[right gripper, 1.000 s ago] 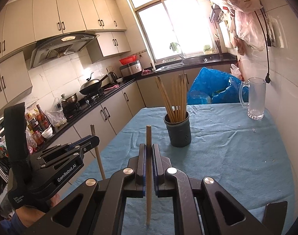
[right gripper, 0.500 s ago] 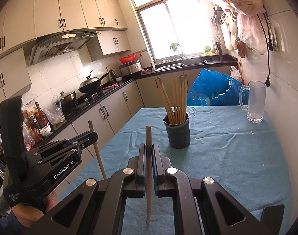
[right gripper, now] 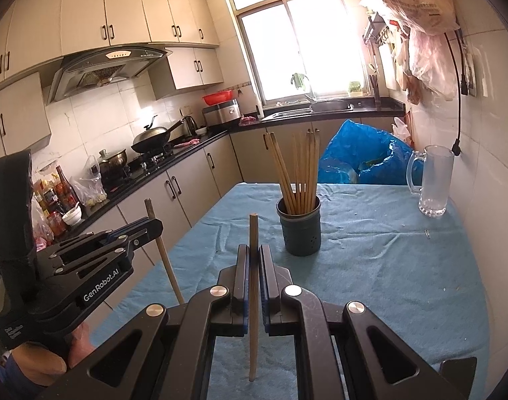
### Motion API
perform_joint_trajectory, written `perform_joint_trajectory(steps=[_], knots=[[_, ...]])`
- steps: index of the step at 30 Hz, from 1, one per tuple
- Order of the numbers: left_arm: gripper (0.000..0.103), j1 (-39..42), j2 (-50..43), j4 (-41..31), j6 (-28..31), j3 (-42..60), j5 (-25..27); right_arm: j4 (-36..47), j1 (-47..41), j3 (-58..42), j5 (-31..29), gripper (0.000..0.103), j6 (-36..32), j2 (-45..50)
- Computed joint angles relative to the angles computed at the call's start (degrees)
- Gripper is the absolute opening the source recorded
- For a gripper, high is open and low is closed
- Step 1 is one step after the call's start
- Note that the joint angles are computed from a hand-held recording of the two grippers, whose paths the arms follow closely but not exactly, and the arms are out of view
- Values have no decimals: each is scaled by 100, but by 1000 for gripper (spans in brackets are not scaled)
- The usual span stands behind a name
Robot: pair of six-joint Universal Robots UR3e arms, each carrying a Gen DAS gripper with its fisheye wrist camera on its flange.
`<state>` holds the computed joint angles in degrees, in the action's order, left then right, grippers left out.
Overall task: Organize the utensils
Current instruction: 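Lift both held chopsticks upright and carry them toward the black holder, then lower both held chopsticks over the black holder's rim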
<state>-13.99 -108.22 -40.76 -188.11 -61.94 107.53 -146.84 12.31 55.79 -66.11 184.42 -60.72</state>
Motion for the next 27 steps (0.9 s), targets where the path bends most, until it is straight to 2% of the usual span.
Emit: perform_joint_trajectory(steps=[10,19,25,27], knots=[[7,61,-174,-225,-17,386,-138,457,112,-851,-189,6,-123,428],[7,152,-733,-782,-31,1490,-392,968,68,-1876,-172,6,-140,903],[7,199,-1128,-1152,-3,2269,-474,1594,36,-3136,-177,6,-142,1523],[7,225,-1327,-1357,8,2691,-500,1972,-9,-3838,-152,6,-124,1857]])
